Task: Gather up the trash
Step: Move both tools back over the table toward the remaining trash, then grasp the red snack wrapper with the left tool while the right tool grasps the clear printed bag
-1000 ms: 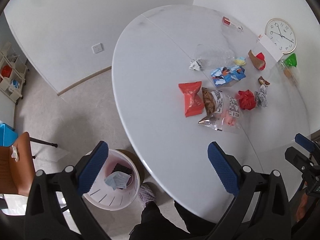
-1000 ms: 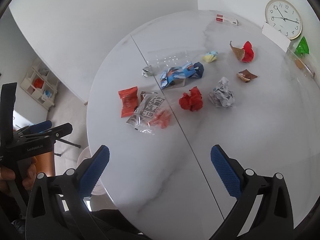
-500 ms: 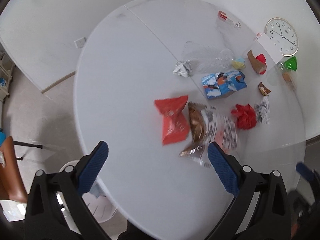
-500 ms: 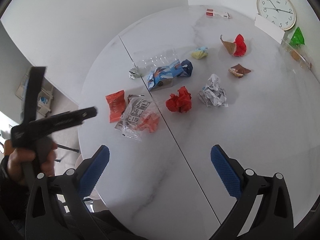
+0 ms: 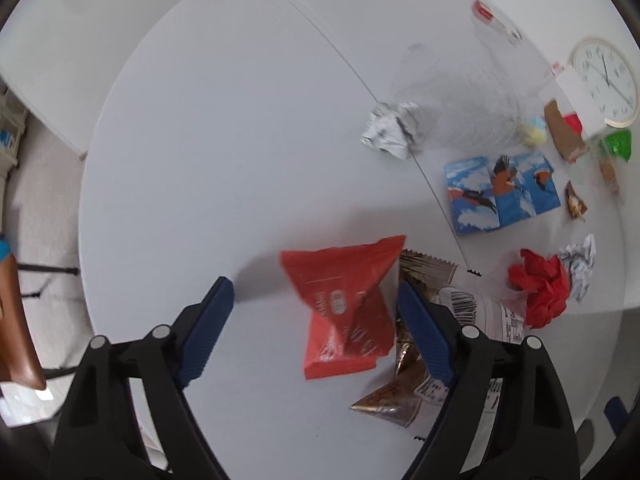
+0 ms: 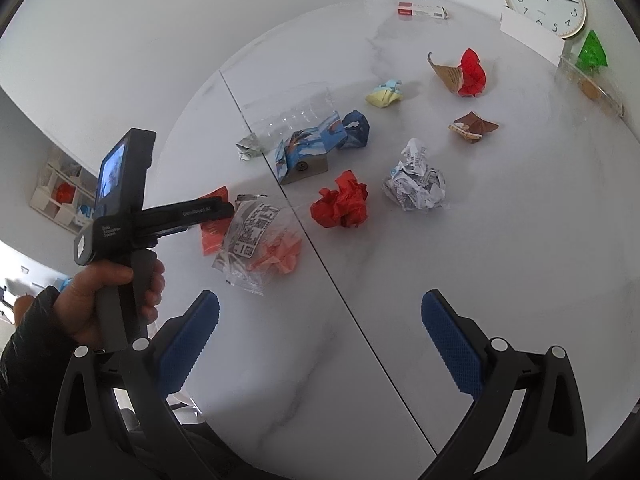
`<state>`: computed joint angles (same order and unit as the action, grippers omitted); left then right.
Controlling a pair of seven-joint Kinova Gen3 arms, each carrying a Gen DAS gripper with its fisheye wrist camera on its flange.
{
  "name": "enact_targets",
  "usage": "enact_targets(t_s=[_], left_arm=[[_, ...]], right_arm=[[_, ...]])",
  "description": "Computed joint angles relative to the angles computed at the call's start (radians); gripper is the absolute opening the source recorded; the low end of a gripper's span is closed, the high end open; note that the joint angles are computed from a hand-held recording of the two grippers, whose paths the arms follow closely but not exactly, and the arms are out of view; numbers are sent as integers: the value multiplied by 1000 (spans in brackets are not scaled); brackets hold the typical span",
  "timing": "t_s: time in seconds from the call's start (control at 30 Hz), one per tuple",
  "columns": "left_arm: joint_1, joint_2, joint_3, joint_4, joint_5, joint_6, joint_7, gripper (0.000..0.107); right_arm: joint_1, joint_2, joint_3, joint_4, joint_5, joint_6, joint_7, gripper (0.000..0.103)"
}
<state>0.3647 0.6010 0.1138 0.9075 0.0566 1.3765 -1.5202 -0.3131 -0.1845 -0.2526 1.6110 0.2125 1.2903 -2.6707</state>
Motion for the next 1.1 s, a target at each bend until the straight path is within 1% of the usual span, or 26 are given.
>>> enact_targets(t_s=[0.07, 0.13, 0.17, 0.23, 0.27, 0.3, 0.43, 0.5, 0.57, 0.7, 0.8, 0.9, 0.97, 1.1], left_arm=[[33, 3, -11, -2, -40, -8, -2, 80], [64, -1, -25, 11, -81, -33, 6, 72], [80, -5, -31, 21, -104, -45, 8, 65], [79, -11, -21, 30, -104, -57, 0, 56], [77, -14, -18, 33, -100, -59, 0, 45], [77, -15, -17, 33, -100, -58, 1, 43], [47, -25, -1, 52, -62, -64, -14, 41], [22, -28, 7, 51, -32, -52, -25, 41], [-5, -45, 12, 70, 0, -64, -31, 41], [-50, -109, 11, 141, 17, -111, -78, 41], [-89, -151, 7, 169, 37, -121, -98, 41], [-138, -185, 4, 201, 68, -118, -113, 41], [-167, -204, 1, 217, 85, -111, -124, 41], [-218, -253, -6, 273, 115, -110, -149, 41]], right_arm=[[5, -1, 9, 7, -8, -13, 1, 100], [10, -3, 15, 14, -13, -28, 1, 100], [12, -3, 16, 15, -14, -34, 0, 100], [16, 2, 14, 16, -8, -41, -1, 100], [16, 5, 14, 15, -5, -43, 0, 100], [16, 8, 15, 15, -5, -48, 3, 100], [11, 24, 21, 14, -13, -74, 19, 100], [5, 37, 24, 13, -17, -90, 32, 100], [0, 52, 30, 10, -24, -102, 46, 100], [-8, 103, 55, 0, -57, -155, 72, 100], [-14, 157, 71, -20, -67, -182, 80, 100], [-28, 223, 89, -53, -56, -186, 73, 100], [-41, 274, 104, -85, -48, -163, 67, 100], [-55, 342, 135, -121, -60, -143, 67, 100]])
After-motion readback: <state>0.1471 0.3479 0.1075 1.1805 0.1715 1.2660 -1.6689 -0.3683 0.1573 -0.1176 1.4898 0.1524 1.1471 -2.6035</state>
